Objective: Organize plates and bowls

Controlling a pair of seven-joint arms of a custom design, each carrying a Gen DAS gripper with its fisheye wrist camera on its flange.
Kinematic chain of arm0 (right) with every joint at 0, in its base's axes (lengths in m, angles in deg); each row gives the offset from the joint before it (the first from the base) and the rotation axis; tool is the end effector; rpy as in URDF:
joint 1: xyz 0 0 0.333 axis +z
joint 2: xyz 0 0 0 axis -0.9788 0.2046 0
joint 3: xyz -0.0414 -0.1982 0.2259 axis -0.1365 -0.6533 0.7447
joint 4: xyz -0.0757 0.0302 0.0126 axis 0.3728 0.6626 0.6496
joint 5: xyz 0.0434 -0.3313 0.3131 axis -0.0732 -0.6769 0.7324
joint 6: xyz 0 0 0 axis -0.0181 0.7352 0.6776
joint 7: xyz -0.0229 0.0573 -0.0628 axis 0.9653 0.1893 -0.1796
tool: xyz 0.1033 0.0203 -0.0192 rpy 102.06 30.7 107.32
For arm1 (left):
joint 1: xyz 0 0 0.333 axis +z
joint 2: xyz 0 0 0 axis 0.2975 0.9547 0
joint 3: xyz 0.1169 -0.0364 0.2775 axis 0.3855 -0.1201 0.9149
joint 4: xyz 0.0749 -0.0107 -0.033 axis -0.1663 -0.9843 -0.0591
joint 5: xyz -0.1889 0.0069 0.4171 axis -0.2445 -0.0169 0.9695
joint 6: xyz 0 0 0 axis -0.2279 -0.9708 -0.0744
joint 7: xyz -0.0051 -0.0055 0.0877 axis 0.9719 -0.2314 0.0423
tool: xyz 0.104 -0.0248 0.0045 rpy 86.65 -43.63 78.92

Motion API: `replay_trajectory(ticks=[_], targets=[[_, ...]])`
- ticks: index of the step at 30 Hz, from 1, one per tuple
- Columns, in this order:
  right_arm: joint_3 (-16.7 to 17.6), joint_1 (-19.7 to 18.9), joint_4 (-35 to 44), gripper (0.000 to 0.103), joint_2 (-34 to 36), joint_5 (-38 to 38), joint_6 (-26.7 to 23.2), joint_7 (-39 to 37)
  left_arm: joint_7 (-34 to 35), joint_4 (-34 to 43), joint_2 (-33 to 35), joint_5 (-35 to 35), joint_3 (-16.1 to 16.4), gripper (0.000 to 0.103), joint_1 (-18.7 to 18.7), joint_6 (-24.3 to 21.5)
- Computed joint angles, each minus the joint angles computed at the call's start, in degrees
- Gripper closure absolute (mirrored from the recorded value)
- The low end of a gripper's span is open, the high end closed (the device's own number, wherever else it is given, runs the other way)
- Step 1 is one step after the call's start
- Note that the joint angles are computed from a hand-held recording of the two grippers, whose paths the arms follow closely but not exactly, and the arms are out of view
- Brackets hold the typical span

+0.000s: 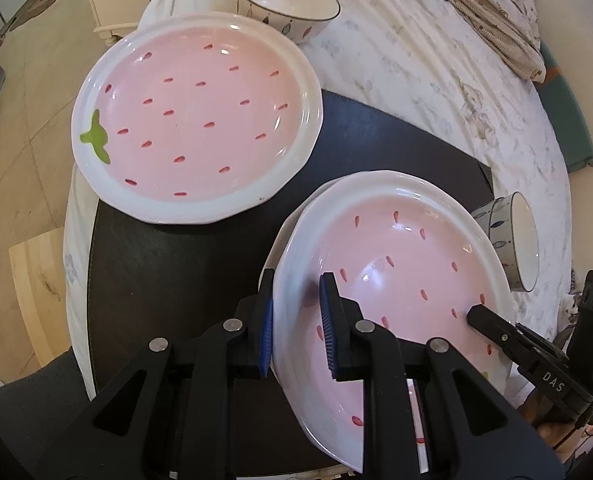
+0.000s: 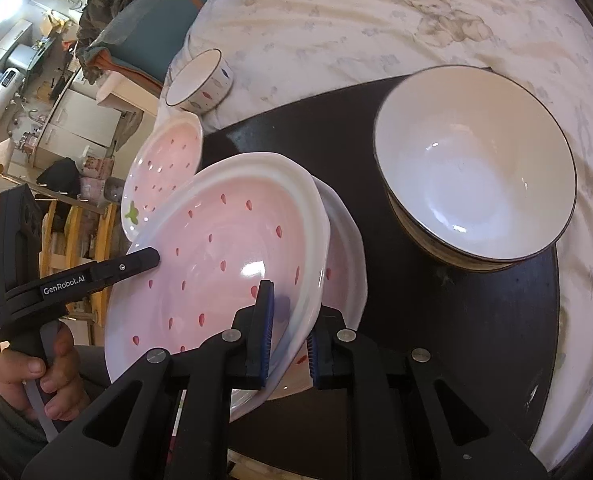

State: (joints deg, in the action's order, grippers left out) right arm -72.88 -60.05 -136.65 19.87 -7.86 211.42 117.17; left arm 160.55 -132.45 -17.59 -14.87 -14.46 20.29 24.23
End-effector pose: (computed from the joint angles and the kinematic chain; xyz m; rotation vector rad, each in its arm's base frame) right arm 0.5029 0.2052 0.5138 -1.3058 2.2361 0.0936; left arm 0.6627 -0.0596 0.5189 1.7085 -2.3953 0.4198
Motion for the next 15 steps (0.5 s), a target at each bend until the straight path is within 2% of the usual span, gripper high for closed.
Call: replay_trajectory(ticks=[15], targets=[[-0.56,0.48,-0.15,0.084,2.08,2.25,-0.11,-1.23,0.56,-1.25,0.08,2.47,-0.11,0.086,-0.44,1.63]])
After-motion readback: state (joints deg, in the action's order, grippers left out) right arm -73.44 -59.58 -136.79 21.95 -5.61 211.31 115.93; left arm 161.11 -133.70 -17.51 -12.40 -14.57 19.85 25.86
